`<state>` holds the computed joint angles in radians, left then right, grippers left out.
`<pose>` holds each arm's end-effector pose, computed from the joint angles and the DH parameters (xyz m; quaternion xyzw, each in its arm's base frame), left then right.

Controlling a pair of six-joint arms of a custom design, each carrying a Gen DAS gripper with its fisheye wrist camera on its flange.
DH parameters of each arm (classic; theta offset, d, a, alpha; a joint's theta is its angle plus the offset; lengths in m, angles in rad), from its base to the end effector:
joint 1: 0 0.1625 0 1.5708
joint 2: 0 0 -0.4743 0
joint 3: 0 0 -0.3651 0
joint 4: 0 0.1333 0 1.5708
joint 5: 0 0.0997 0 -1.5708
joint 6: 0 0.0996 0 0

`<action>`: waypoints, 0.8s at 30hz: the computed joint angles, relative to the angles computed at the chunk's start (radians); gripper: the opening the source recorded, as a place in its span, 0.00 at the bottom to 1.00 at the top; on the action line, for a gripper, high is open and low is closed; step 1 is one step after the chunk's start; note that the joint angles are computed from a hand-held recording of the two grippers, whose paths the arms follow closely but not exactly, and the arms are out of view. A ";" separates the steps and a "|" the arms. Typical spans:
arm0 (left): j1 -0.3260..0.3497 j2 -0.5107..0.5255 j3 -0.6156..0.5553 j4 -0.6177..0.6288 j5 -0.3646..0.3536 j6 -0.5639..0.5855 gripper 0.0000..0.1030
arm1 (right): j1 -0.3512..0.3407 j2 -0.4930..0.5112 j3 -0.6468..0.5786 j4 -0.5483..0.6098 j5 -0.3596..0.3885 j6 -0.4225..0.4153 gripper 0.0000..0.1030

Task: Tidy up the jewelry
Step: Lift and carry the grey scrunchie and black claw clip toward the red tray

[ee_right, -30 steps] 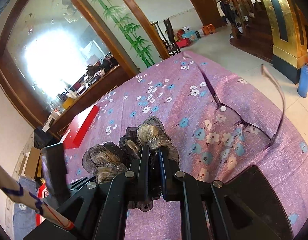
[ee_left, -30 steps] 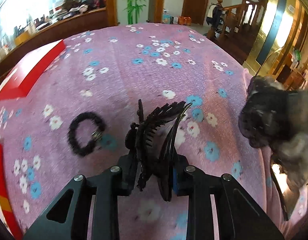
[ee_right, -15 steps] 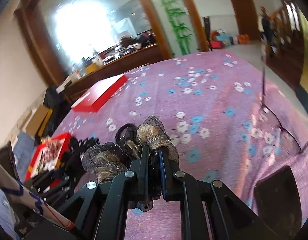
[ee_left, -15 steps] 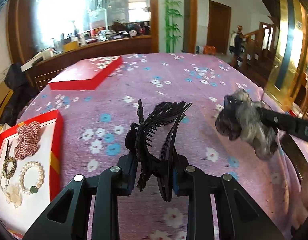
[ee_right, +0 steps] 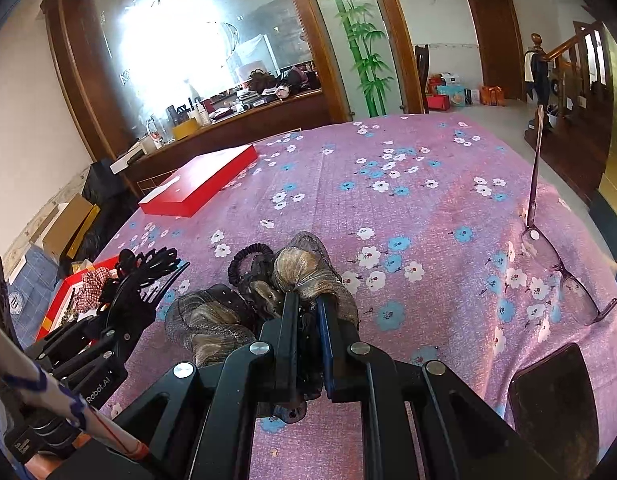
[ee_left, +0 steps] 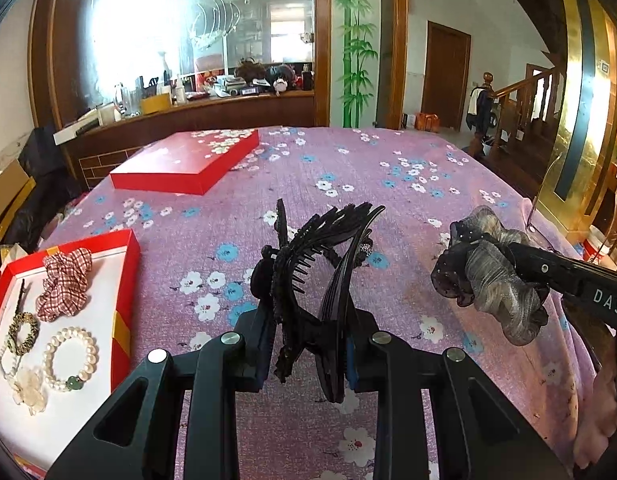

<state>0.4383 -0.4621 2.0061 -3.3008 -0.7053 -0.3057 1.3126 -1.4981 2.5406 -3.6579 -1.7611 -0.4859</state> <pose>-0.4041 -0.4204 -0.0360 0.3275 0.8434 -0.3385 0.2586 0.0205 -0.3706 0.3573 0.0509 -0.8626 0.4327 0.2572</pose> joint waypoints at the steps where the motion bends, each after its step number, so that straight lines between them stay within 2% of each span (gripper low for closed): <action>1: -0.001 0.000 0.001 -0.007 0.002 0.005 0.26 | -0.004 -0.003 0.001 0.003 0.009 -0.001 0.10; 9: -0.008 0.006 0.000 -0.013 0.019 0.005 0.26 | -0.017 -0.017 0.007 0.008 0.042 -0.008 0.10; 24: -0.002 0.003 -0.003 0.001 0.026 -0.002 0.26 | -0.009 -0.003 -0.006 0.030 0.028 -0.009 0.10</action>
<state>0.4365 -0.4589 2.0030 -3.2993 -0.6797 -0.3074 1.3034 -1.5013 2.5348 -3.6281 -1.7332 -0.4948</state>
